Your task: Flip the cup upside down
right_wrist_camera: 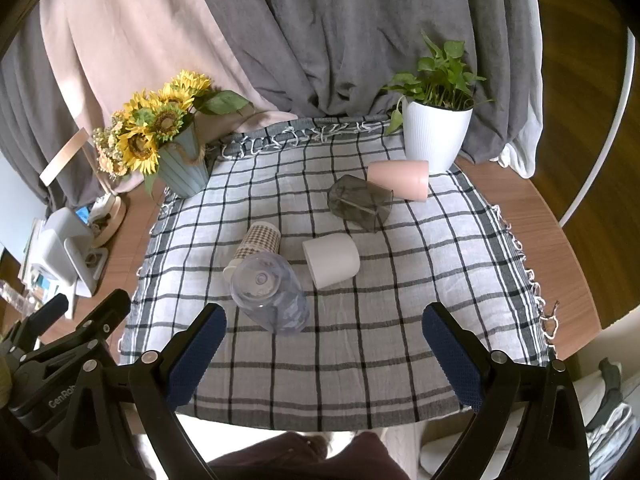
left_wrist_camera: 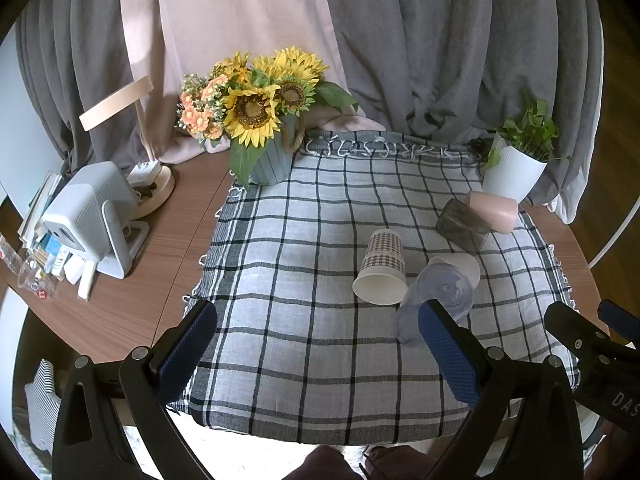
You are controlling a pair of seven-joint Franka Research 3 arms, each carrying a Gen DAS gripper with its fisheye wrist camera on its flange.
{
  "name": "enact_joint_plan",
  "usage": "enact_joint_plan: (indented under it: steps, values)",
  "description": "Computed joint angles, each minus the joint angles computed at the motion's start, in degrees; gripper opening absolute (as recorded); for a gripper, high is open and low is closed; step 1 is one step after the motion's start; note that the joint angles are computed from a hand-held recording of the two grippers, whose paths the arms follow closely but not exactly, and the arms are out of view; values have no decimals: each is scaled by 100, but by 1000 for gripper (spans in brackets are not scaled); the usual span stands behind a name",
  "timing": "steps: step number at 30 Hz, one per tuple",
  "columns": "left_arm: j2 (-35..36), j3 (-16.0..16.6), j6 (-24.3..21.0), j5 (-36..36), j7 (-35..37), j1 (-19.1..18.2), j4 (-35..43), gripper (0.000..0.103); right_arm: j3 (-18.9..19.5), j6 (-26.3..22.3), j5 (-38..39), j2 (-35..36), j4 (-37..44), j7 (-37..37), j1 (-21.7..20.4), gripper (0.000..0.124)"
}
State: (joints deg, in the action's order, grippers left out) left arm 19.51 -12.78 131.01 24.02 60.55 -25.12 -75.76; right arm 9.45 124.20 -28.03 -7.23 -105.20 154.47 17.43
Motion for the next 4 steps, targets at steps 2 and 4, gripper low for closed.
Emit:
enact_joint_plan:
  steps: [2,4]
  values:
    - [10,2,8,0,4,-1,6,103,0,2,4,2,2,-1,-1,99]
    - [11,3,-8,-6,3,-2,12,103,-12,22,23,0,-16,-33,-3,99]
